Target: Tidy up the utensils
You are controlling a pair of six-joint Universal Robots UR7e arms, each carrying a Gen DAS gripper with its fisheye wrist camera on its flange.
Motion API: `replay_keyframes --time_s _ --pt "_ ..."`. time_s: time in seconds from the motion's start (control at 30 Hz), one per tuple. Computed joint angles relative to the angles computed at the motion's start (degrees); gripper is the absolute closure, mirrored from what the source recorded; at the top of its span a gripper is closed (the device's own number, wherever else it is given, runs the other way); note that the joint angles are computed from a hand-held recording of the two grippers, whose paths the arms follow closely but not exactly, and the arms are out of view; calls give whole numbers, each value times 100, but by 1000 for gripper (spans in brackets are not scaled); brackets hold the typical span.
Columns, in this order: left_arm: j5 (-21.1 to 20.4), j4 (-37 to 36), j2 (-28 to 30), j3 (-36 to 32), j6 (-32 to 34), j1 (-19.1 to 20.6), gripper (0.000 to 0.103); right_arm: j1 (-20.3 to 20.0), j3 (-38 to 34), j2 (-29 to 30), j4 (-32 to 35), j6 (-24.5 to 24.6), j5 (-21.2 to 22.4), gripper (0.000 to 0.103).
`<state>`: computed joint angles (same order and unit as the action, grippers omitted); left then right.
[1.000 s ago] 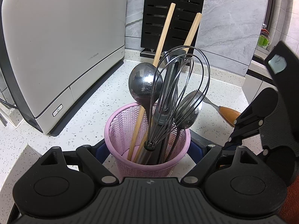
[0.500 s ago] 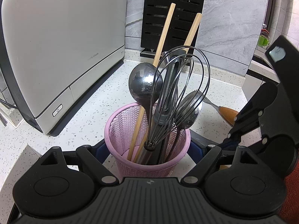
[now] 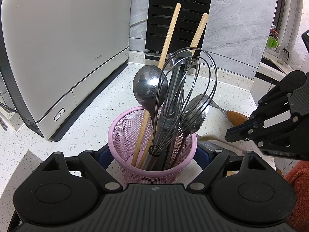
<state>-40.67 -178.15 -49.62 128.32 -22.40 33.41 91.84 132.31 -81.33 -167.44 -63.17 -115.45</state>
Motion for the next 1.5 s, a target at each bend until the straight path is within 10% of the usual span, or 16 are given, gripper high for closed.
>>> replay_keyframes --time_s 0.27,0.6,1.03,1.5 --pt "2 0 -4 9 -8 -4 5 -97 -307 136 554 290 -129 99" --pt "9 -3 -8 17 -5 1 5 -209 -570 787 -164 -529 -633 89" --pt "10 -13 5 10 11 -1 5 -329 -1022 1157 169 338 -436 78" --pt "7 -27 8 13 20 5 5 -407 -935 1037 -59 465 -195 103"
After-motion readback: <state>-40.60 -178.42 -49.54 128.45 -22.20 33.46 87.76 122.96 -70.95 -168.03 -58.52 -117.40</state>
